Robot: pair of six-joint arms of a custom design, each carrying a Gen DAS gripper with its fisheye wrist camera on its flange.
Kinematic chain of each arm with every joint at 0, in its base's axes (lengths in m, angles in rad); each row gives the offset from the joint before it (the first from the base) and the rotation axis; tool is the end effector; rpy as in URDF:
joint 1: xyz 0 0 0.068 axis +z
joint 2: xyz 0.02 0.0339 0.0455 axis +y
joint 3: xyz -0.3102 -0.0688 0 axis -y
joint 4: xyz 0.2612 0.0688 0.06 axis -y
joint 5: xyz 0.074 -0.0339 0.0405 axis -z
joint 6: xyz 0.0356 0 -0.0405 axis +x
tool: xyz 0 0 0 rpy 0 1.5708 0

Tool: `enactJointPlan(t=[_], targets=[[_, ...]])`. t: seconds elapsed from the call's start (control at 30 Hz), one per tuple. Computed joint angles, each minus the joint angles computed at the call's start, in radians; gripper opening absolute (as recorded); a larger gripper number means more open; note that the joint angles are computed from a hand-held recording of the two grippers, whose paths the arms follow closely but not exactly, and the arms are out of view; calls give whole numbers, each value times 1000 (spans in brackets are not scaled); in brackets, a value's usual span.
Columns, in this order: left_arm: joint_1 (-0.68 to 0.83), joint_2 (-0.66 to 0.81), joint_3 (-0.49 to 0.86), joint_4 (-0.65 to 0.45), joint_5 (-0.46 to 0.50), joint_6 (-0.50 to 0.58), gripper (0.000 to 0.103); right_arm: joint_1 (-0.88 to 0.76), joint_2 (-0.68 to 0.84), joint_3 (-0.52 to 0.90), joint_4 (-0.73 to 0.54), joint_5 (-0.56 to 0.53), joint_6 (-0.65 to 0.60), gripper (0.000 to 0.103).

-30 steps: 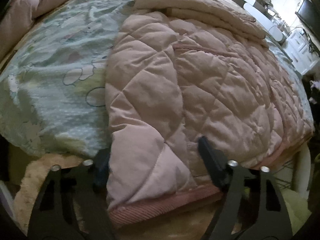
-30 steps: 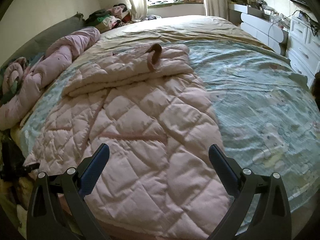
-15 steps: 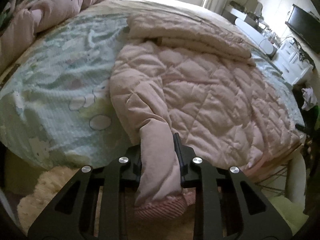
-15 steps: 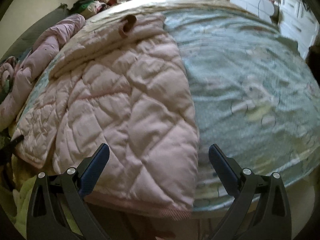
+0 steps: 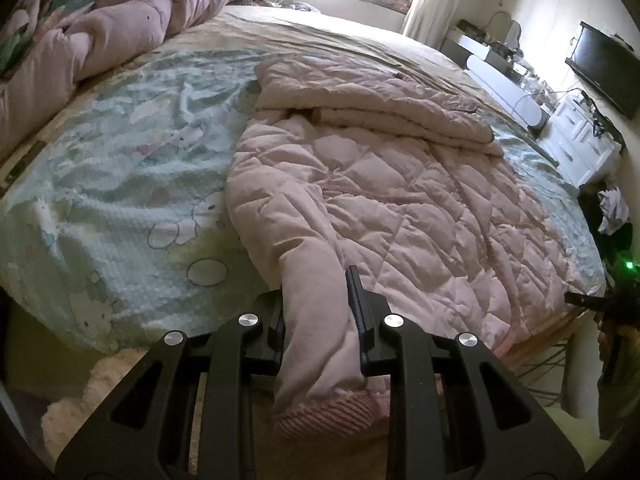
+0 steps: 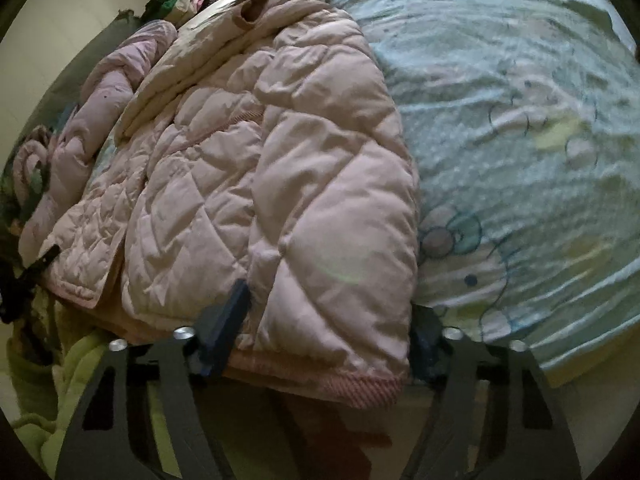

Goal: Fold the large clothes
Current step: 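Grasp the other ribbed cuff with the right tool while the left tool holds its cuff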

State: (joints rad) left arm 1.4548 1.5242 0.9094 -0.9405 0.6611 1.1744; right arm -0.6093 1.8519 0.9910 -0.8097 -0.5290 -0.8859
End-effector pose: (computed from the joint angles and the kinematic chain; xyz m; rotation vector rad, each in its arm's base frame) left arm 0.0512 0.2509 0.2196 -0.3416 2.4676 -0.1979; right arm 0.2656 -0.1635 0.1483 -0.3462 2.7603 0.6470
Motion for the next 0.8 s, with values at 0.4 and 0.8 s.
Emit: enactJointPlan(t=[0.4, 0.8], targets=[[9, 48, -29, 40, -63, 18, 22, -45, -75, 110, -264, -289, -199, 17], [66, 102, -59, 56, -156, 106, 36, 2, -64, 232, -334, -478, -150, 16]])
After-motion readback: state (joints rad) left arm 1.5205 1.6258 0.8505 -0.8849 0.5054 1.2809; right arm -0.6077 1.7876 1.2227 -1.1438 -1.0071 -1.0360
